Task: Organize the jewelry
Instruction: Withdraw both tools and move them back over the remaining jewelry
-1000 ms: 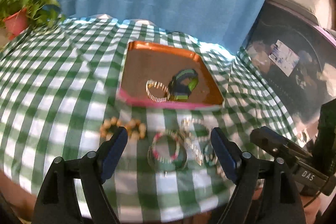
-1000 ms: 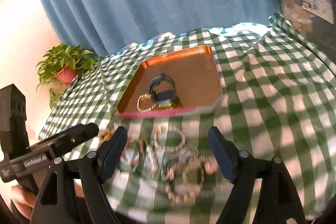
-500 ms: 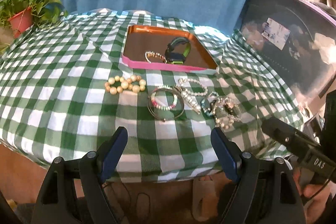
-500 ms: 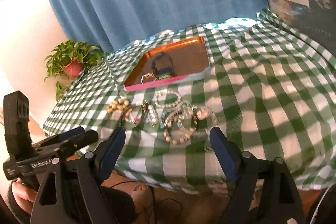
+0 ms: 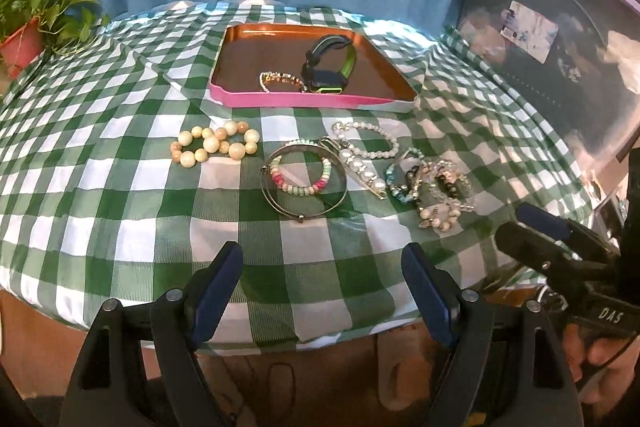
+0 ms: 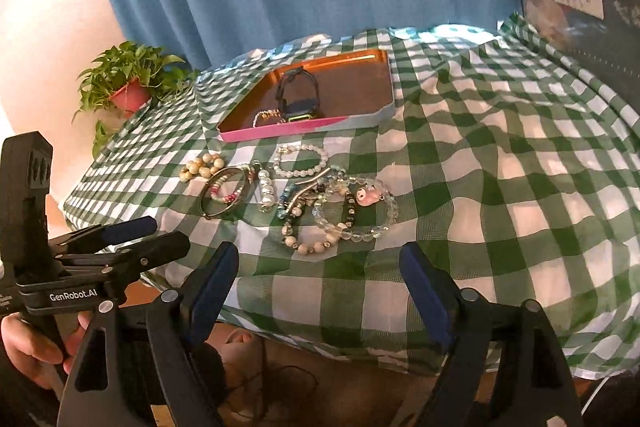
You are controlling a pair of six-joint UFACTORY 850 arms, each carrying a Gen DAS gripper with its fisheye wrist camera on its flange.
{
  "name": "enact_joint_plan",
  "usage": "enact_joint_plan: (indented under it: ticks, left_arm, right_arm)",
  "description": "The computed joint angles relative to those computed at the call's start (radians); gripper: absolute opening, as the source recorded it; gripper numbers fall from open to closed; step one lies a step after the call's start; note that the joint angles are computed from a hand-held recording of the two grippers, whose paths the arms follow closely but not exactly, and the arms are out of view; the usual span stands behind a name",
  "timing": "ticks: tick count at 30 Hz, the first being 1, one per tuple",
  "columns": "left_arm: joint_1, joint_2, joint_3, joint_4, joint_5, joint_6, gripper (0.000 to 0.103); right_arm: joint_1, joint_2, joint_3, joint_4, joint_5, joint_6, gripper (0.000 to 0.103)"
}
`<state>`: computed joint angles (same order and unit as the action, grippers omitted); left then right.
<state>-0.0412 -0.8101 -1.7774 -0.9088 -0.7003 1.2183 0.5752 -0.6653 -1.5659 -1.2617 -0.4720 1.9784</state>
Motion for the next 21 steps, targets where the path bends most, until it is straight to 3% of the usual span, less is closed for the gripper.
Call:
enact_joint_plan:
  ticks: [8, 13, 16, 20, 21]
  left_arm:
    - [-0.001, -0.048, -0.070, 0.042, -0.023, -0.015, 0.081]
    - [0.003, -0.109, -0.170, 0.054, -0.071, -0.057, 0.080]
    - [-0.002, -0.158, -0.257, 0.088, -0.106, -0.101, 0.072]
    - [-0.018, -0.226, -0.365, 0.207, -0.133, -0.212, 0.054]
    - [-0.020, -0.218, -0.353, 0.197, -0.107, -0.196, 0.049]
  right_arm:
    - [-0.022, -0.020, -0.024, 0.023, 0.024, -0.027, 0.078]
    - [-0.041, -0.044, -0.057, 0.074, 0.044, -0.071, 0.048]
    - [-0.045, -0.056, -0.072, 0.094, 0.040, -0.101, 0.036]
    - [-0.050, -0.068, -0.083, 0.088, 0.069, -0.110, 0.031]
    - [-0.051, -0.076, -0.093, 0.098, 0.070, -0.129, 0.031]
